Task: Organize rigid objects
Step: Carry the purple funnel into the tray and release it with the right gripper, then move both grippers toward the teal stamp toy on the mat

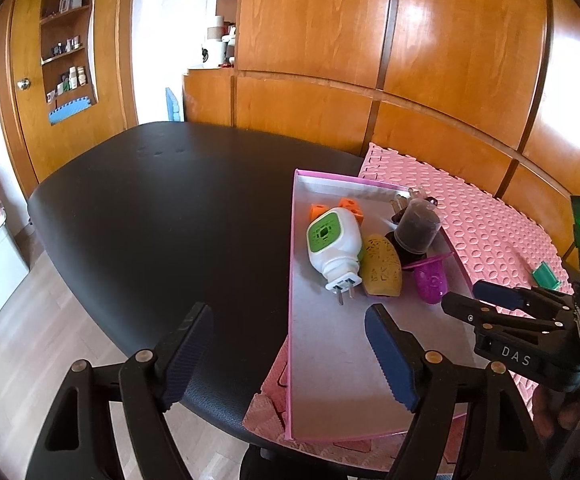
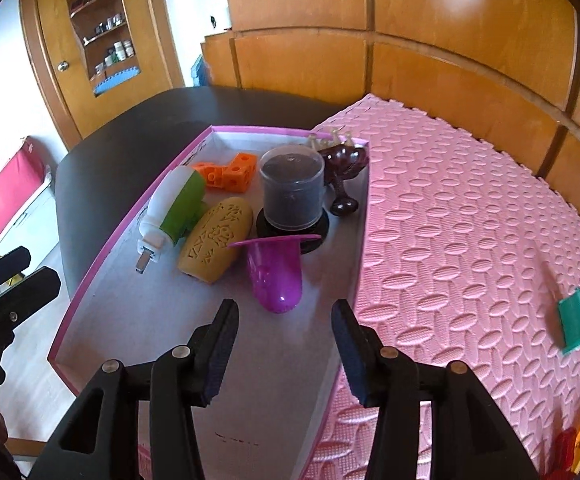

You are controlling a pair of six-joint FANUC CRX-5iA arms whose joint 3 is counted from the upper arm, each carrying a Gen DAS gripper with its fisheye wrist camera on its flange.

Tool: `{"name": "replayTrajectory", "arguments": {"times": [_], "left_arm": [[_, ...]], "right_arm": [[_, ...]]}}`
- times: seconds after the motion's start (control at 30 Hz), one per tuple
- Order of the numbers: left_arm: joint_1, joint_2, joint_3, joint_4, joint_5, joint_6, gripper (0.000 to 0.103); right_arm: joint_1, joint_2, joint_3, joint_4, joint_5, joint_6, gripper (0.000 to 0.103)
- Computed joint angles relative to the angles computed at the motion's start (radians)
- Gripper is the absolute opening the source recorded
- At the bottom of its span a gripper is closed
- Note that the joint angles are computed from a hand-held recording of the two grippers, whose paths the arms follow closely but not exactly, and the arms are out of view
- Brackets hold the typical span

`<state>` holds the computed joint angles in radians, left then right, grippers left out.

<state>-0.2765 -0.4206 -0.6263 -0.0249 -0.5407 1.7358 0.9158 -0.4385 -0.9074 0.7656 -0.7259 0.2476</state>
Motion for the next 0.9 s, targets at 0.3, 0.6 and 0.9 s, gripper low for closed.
{"name": "replayTrajectory", "arguments": {"times": [0.3,0.6,0.9], "left_arm": [[-0.037,0.004,0.013,-0.031,-0.006,0.02,0.079],[-0.085,0.02,0.038,-0.063,-0.01,0.028,0.079],[-0.142,0.055,0.069,-0.048,0.003,-0.031,0.079]], "right_arm": [[0.054,-0.059,-0.036,0.074,-0.06,-0.086,0.049],[0.066,-0.146,-0.066,0.103,-0.107,-0.125,0.049],[0.042,-0.32,-0.12,0.093,-0.272,-0.129,0.049]]}}
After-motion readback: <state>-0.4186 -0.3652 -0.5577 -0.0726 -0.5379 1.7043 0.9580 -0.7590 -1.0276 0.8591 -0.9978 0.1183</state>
